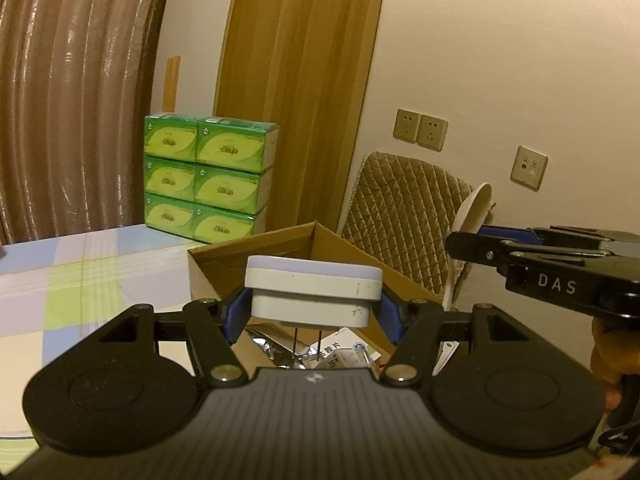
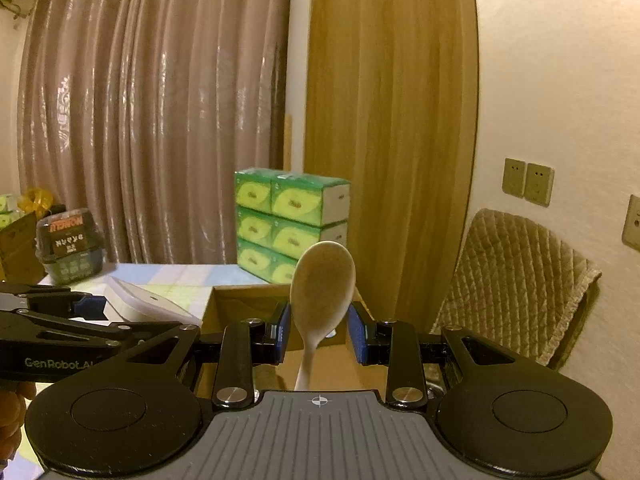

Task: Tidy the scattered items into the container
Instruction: 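Lift the plug adapter and spoon and carry both tools over the cardboard box, then open both tools to drop the plug adapter and spoon into the box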

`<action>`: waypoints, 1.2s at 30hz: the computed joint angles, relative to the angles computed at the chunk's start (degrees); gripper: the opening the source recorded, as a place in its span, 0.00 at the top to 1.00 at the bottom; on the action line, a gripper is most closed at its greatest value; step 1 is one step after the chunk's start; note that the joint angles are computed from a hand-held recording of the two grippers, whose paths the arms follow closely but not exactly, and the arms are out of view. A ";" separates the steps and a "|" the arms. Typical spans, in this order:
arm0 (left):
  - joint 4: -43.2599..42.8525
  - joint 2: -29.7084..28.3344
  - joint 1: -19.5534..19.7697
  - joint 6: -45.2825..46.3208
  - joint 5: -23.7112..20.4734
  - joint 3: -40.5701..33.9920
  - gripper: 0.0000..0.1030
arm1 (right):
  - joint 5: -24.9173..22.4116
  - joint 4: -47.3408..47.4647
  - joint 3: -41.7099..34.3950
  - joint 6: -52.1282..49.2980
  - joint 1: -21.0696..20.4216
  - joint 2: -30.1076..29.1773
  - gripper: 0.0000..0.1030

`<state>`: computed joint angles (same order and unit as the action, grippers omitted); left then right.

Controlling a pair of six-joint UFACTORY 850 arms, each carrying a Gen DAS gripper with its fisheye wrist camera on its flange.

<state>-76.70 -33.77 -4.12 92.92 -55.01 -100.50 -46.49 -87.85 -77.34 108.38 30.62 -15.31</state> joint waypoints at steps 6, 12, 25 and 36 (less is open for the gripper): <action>0.27 -0.93 -1.09 -0.87 0.58 -0.67 0.42 | 0.55 0.66 0.59 -0.47 -0.88 0.04 0.72; 0.09 -1.62 -2.07 -1.07 1.00 -1.11 0.42 | 1.14 0.93 0.85 -0.62 -1.62 -0.19 0.72; -0.57 -4.90 -4.12 -2.69 2.03 -4.55 0.42 | 2.23 0.67 2.08 -0.30 -3.52 0.15 0.72; 0.30 -8.18 -5.29 -5.64 3.13 -8.65 0.42 | 3.72 0.30 2.95 0.92 -4.66 0.06 0.72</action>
<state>-76.40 -41.96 -9.41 87.28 -51.89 -109.16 -42.77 -87.55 -74.39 109.30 25.96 -15.26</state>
